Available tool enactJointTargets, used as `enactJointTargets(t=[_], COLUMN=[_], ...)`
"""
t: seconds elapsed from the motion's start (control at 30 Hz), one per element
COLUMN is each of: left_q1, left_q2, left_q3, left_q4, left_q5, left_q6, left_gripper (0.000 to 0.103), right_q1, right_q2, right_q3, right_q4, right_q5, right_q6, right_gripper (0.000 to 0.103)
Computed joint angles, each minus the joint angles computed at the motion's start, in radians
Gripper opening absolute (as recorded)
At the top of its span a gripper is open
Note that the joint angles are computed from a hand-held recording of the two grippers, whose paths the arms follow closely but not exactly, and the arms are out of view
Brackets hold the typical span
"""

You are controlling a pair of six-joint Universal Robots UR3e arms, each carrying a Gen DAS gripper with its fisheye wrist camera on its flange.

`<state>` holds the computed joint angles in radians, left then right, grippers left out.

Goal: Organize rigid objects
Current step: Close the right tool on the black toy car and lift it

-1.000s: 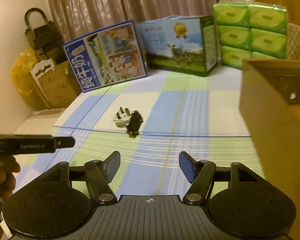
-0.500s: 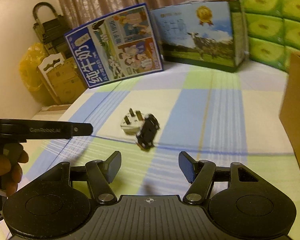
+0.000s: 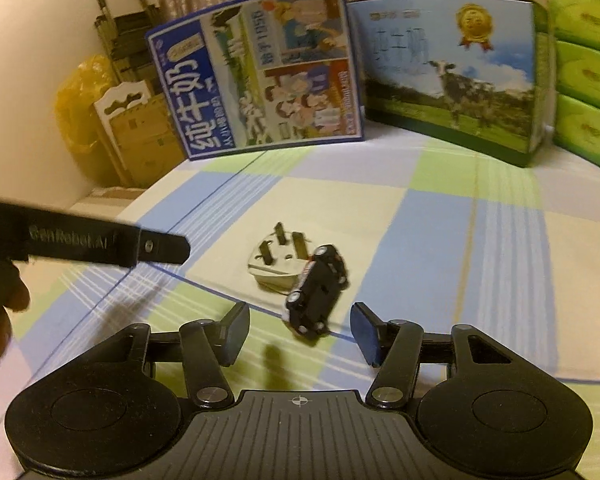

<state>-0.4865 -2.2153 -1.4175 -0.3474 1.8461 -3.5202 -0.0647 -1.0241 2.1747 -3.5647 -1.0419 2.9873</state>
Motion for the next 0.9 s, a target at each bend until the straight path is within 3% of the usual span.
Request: enactJointTargets(t=[0.2,0.23,0.3,0.43,0.77,0.8,0.9], left_q1=[0.003,0.003,0.001,0.002,-0.018,-0.018,-0.021], left_q2=[-0.002,-0.003,-0.006,-0.015,-0.051,-0.053,-0.057], left_q3=[0.0,0.001,0.004,0.01,0.052,0.054,0.059], left_q4=[-0.01,-0.009,-0.009,-0.007,-0.006,-0.007,-0.011], left_q5=[-0.009,-0.012,-0.017,-0.034,-0.059,-0.062,-0.059], left_q6=[-0.011,-0.011,-0.008,-0.009,0.03,0.031,0.04], left_gripper=[0.067,0.067,0.067,0.067,0.067,0.067,0.067], right_q1=[0.045,0.045,0.044,0.034,0.001,-0.032,-0.17], right_q2=[0.094,0.095,0.091,0.036,-0.21,-0.246,-0.347], right_q3=[-0.058,-0.059,-0.061,-0.026,0.202,0.245,0.352], right_q4=[-0.056,-0.059,-0.053,-0.023,0.049,0.074,0.159], right_q5=[-0.038,-0.04,-0.052,-0.097,-0.308,-0.276,-0.117], right_q6=[-0.035,-0.038,-0.03,-0.042,-0.248,-0.253,-0.232], right_gripper=[0.05,0.046,0.025,0.012,0.013,0.016,0.044])
